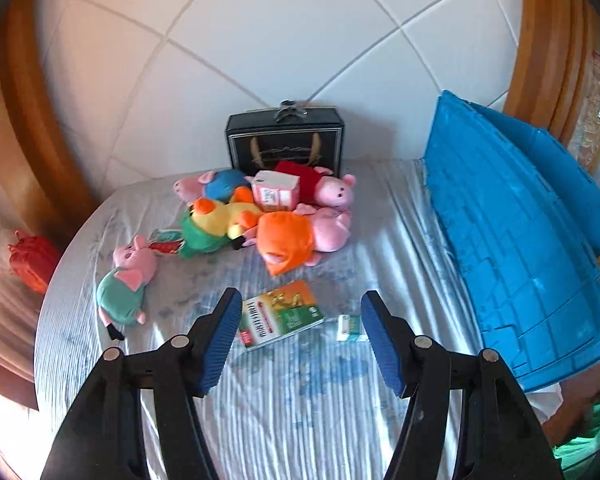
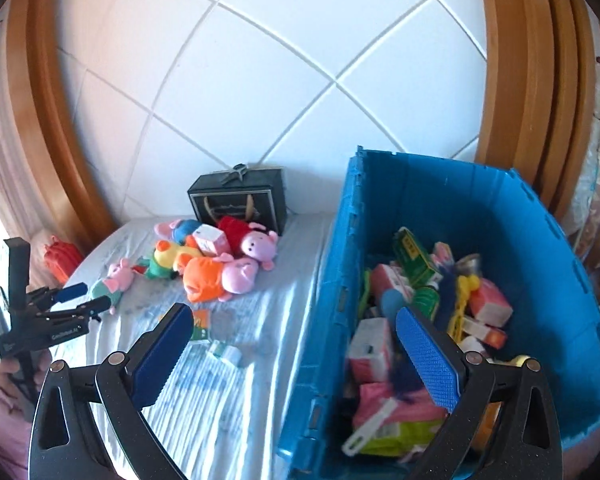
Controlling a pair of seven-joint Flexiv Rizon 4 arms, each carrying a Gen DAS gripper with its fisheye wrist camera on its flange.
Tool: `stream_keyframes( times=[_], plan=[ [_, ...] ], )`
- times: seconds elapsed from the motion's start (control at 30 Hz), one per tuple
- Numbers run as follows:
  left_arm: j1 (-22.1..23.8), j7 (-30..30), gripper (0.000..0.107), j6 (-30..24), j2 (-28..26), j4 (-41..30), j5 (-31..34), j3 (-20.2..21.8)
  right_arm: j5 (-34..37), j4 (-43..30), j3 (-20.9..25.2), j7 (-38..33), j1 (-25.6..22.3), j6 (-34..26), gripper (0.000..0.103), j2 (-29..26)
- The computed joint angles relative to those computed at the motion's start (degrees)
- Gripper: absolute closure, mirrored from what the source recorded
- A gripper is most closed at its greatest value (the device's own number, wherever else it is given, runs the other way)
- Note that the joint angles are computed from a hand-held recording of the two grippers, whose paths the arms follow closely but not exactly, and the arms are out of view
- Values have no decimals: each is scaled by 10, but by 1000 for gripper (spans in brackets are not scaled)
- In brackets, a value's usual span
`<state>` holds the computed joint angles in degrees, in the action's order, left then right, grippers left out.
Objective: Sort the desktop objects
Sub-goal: 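Withdraw both grippers from the bin back toward the medicine boxes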
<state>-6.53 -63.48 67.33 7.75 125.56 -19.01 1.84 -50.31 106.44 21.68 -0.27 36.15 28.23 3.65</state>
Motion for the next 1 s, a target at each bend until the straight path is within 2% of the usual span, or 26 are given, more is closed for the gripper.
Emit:
stream_keyframes(
  times=[0.1,0.27,0.37,0.47,0.67,0.87,1.0],
  plan=[
    [12,53,46,5,-11,15,-35,26,-31,-30,-3,20,19,0,0,-49],
    [39,126,46,38,-45,38,-92,39,-62,-67,-33,38,58,29,0,-121],
    [53,185,46,24,-73,45,-149,35,-53,-74,-53,53,70,67,0,-156],
    [74,208,46,10,-105,40,-154,27,-22,-78,-69,59,76,90,0,-188],
    [106,205,46,3,-181,11,-142,4,51,-76,-94,46,76,102,0,-244],
    [110,180,46,-17,-255,-37,-67,-12,159,-95,-99,-6,61,134,0,-314],
    [107,159,46,-29,-304,-94,-32,-20,203,-113,-106,-36,59,149,0,-343]
  ],
)
